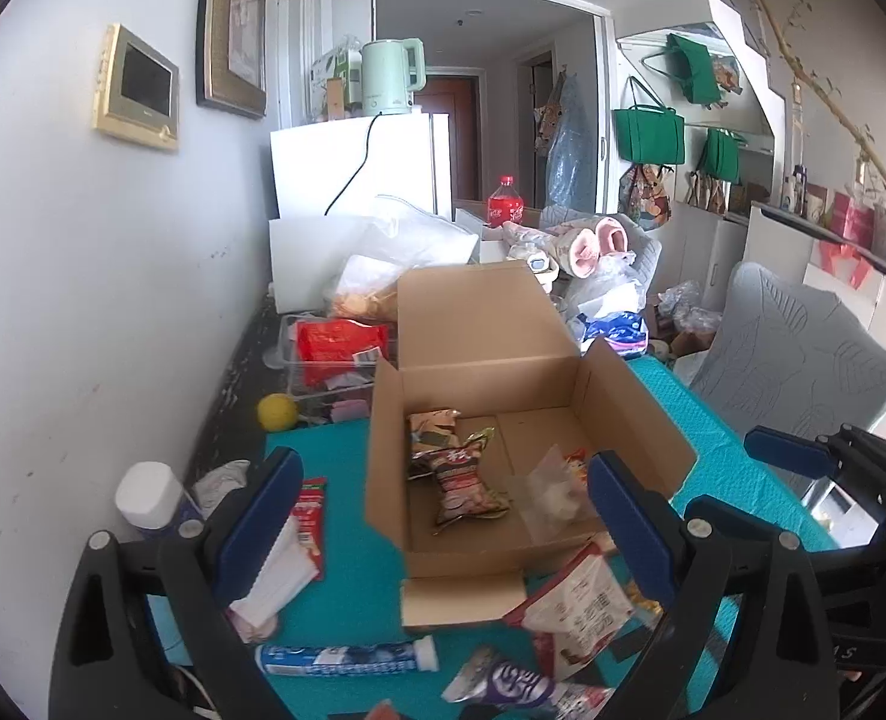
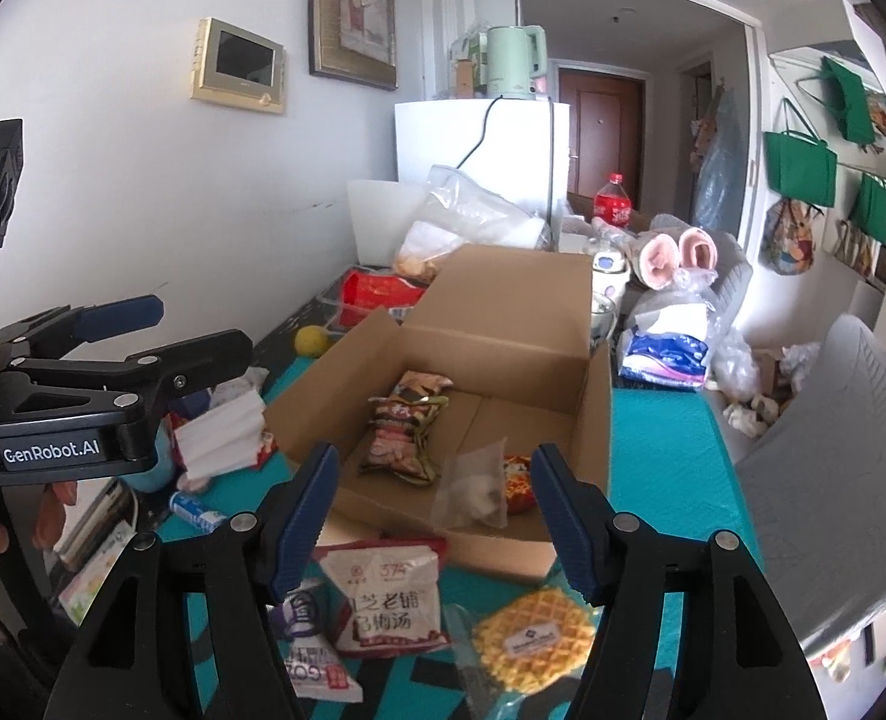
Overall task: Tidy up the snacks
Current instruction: 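Withdraw both tools from the box toward the blue-white tube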
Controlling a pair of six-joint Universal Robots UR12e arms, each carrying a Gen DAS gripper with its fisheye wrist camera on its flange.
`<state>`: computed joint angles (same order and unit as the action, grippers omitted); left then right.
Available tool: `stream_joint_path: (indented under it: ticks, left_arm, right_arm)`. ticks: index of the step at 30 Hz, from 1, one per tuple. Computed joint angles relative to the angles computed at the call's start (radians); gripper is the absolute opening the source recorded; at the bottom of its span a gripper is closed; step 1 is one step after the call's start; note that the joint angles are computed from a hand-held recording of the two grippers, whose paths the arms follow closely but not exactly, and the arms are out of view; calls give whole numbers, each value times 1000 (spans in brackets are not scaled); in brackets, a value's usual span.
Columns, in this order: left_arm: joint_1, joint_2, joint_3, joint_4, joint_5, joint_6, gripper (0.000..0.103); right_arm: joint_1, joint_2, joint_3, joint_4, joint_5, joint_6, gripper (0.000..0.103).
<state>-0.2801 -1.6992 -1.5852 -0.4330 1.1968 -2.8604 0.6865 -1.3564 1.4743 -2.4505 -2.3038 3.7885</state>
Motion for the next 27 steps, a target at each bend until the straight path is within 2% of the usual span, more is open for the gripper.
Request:
stream_joint_path:
  ticks: [8,14,22,27]
  left_arm:
    - [31,33,-48,-43,-22,27,97]
    - [49,56,-92,-51,22,41,97]
    - [86,78,-137,-69,55,4,97]
    - [112,75,-146,-127,76,-11,97]
  right_arm:
    - [21,25,-14,8,33,10,67]
    - [26,44,-18,7,85,9,67]
    - [17,76,-23,-28,212,-10,67]
    - [9,115,-56,-25,289,-56,67]
